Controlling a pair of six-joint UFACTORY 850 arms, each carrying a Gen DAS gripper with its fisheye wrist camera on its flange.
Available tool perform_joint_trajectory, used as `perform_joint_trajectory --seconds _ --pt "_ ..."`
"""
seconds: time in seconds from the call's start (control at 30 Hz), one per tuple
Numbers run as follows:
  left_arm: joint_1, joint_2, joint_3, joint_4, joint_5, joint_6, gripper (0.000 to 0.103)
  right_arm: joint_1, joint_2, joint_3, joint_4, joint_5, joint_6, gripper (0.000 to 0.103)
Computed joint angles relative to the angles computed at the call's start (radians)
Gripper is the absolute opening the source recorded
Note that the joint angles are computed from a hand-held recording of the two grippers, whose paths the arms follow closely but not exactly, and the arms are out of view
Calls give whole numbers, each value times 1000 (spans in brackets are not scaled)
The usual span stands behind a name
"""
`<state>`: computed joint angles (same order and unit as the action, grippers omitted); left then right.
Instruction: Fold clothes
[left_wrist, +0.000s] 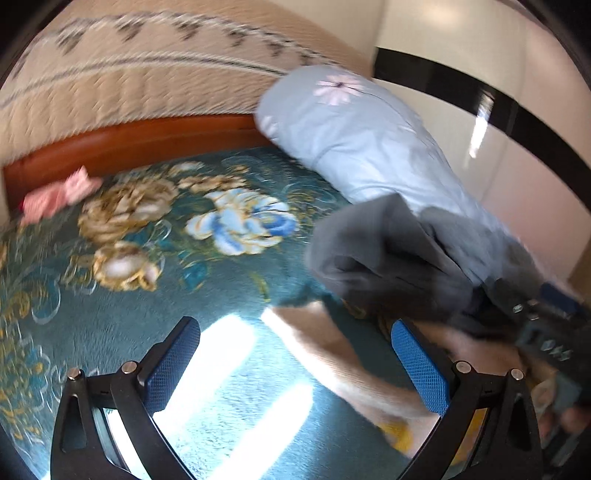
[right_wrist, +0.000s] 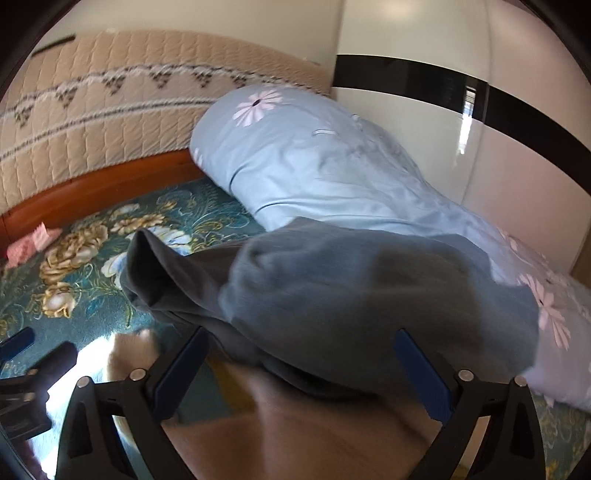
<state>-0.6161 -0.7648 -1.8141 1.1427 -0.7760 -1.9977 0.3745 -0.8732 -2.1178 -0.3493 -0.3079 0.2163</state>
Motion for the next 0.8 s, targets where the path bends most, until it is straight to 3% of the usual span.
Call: perform_joint_trajectory --seconds 0.07,0.13,0.17,0.23,0.33,0.53,0.8 --pt "5 9 15 -2 22 -20 103 23 -80 -123 -133 -96 108 91" --pt "7 11 18 -6 36 -17 103 39 -159 -253 -215 -197 177 64" --pt "7 11 18 -3 38 -16 103 40 -175 -284 -242 -223 221 56" --pt "8 17 28 16 45 -24 103 38 -185 -311 -293 -253 324 16" --pt "10 30 51 50 58 -61 103 30 -104 -204 -424 -229 493 13" --pt "7 43 63 96 114 -112 103 21 117 36 -755 -264 775 12" --pt "-42 85 92 280 311 -176 103 -7 484 386 -899 -289 975 11"
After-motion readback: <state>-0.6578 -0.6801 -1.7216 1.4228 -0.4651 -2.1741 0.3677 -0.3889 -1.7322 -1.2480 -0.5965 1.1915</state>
